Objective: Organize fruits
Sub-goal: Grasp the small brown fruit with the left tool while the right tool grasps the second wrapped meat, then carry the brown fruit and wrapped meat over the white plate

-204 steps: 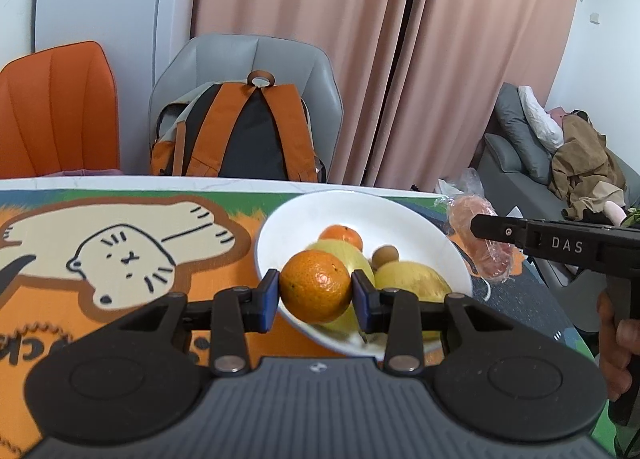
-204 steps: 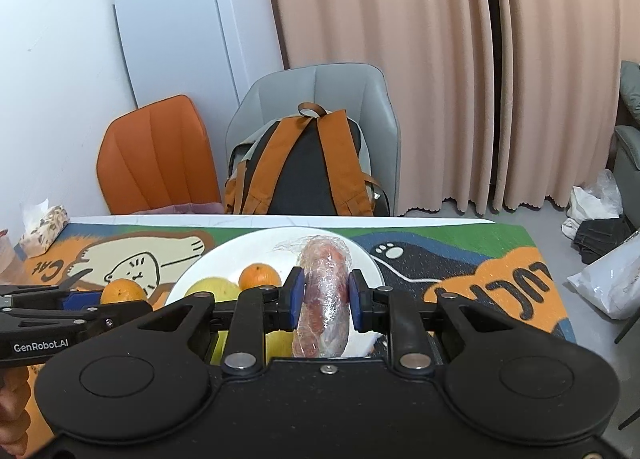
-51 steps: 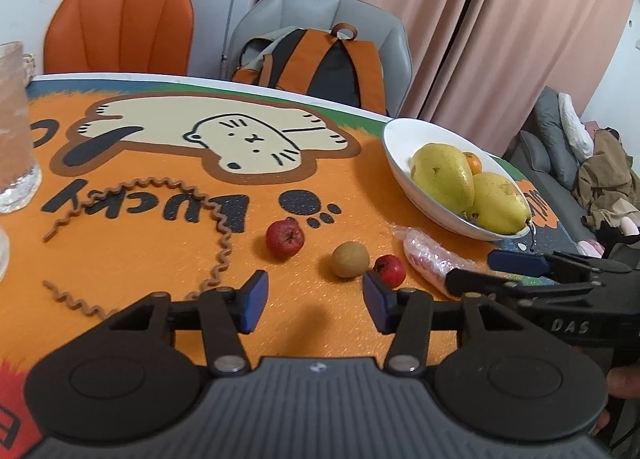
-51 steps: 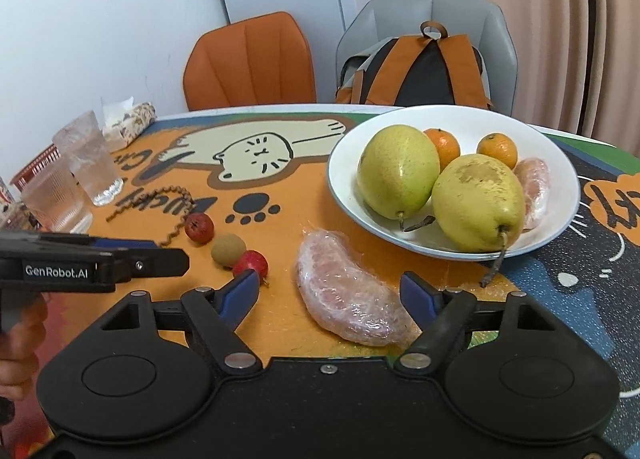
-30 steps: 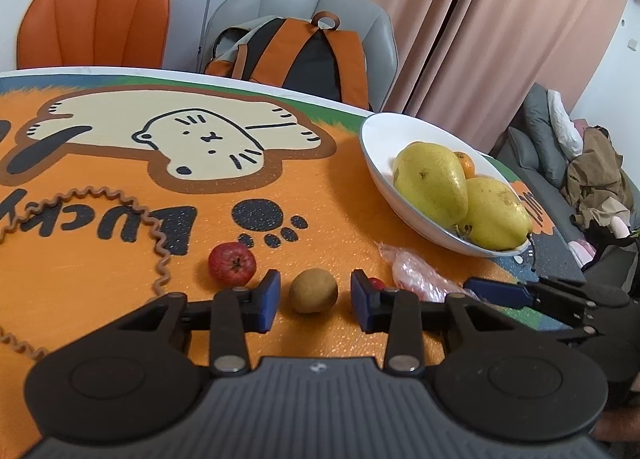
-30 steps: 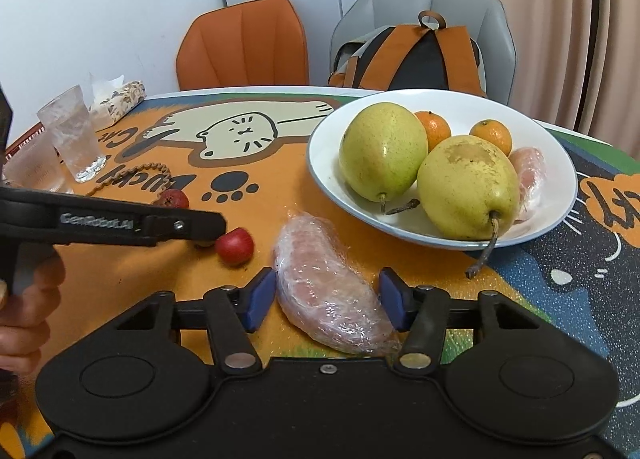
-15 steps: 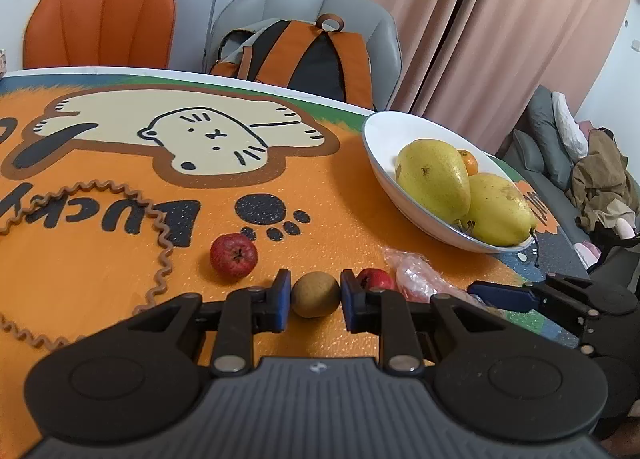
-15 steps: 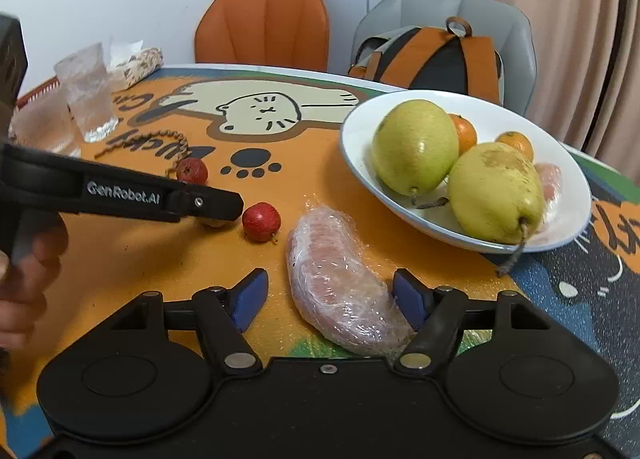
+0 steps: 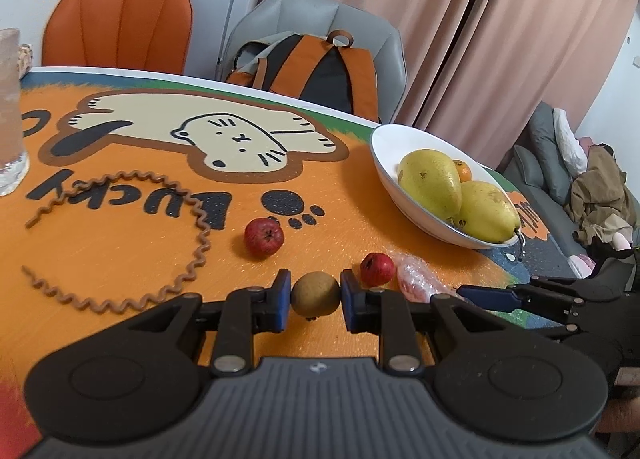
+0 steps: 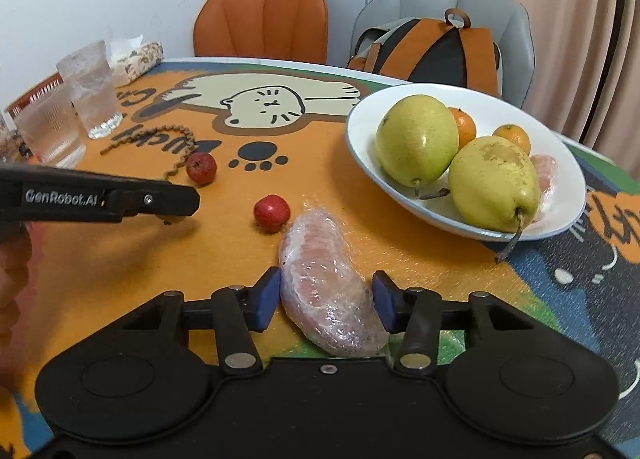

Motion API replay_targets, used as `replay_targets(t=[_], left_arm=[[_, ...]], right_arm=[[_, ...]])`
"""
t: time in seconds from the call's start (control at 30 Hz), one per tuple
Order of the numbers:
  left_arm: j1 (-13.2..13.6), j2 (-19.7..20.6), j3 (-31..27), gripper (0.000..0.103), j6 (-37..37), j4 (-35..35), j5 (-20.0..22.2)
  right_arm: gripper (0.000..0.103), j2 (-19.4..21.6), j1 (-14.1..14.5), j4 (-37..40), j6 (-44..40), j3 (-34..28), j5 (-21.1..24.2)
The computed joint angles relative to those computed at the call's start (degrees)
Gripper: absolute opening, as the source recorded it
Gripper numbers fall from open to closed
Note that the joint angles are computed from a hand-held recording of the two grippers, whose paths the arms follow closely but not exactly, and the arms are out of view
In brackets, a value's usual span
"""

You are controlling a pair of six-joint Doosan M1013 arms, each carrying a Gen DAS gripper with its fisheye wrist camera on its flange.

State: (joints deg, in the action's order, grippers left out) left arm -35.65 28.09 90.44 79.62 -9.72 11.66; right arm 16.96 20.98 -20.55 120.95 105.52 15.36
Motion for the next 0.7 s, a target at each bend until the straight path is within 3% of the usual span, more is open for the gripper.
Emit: replay_targets(t=[0.23, 0.7], left_arm=[[-0.09, -1.75, 1.86, 0.024, -3.08, 2.9, -1.34], [-0.72, -3.98, 3.86, 0.024, -3.49, 3.85, -3.57]], right_arm=[[0.04, -1.36, 0.26, 0.32, 2.28, 1.17, -1.3], [0.038, -4.62, 0.65, -17.16, 21.03, 3.39, -3.25]])
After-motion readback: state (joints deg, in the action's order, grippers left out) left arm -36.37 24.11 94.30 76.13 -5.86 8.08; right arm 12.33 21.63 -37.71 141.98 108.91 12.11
